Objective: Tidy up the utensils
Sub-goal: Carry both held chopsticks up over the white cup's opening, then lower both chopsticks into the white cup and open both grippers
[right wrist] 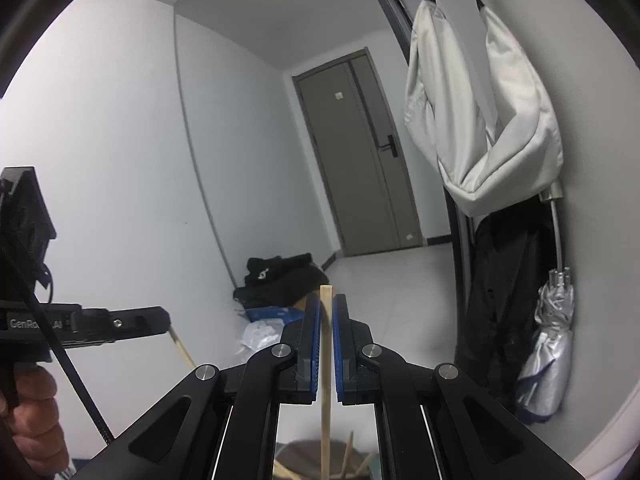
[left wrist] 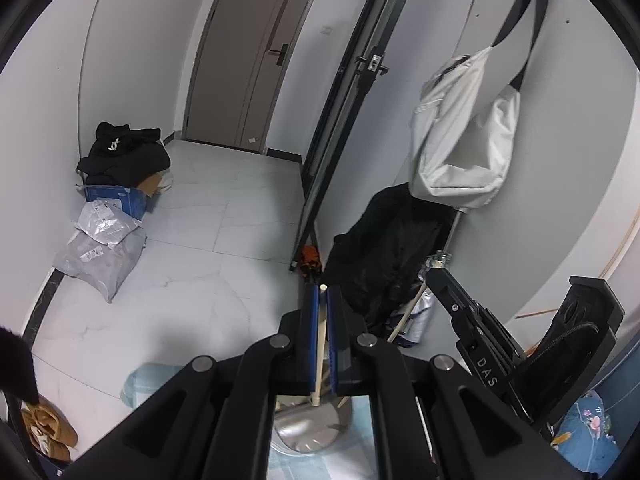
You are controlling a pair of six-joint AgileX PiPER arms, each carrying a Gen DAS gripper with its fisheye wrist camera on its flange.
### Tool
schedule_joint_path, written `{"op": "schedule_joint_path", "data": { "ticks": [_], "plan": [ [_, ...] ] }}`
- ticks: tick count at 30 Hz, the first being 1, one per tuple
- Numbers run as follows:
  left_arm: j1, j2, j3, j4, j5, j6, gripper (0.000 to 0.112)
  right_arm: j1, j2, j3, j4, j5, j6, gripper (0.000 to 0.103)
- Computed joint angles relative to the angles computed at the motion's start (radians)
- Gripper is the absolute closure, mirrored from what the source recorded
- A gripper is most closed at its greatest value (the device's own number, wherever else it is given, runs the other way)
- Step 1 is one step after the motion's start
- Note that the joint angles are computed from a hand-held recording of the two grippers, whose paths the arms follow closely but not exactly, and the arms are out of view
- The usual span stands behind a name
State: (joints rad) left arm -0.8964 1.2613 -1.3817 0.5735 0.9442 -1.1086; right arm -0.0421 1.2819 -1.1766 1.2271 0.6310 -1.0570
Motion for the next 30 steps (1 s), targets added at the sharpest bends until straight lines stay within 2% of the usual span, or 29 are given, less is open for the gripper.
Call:
{"op": "schedule_joint_path", "data": {
  "ticks": [4, 6, 10, 17, 22, 26, 30],
  "plan": [
    [0.045, 0.014, 0.027, -0.027, -0.051, 0.054, 0.111, 0.057, 0.05, 0.0, 0.048, -0.083, -0.036, 0.098],
    [0.042, 0.03, 0.03, 0.008, -0.047, 0.062, 0.111, 0.089, 0.076, 0.006, 0.078, -0.131, -0.074, 0.098],
    [0.052, 0.049, 0.06, -0.013, -0.059, 0.091, 0.111, 0.137, 0.109, 0.055, 0.178, -0.188, -0.228, 0.098],
    [0.09, 0.052, 0.116, -0.077, -0.086, 0.089, 0.111, 0.124, 0.123, 0.12, 0.198, -0.154, -0.292, 0.098],
    [0.102, 0.053, 0.122, -0.12, -0.103, 0.094, 0.111, 0.103, 0.112, 0.146, 0.153, -0.102, -0.277, 0.098],
    [0.108, 0.062, 0.115, -0.146, -0.097, 0.107, 0.111, 0.094, 0.112, 0.131, 0.078, -0.047, -0.228, 0.098],
    [0.15, 0.059, 0.144, -0.295, -0.145, 0.224, 0.111, 0.083, 0.111, 0.123, -0.03, 0.028, -0.151, 0.095]
  ]
}}
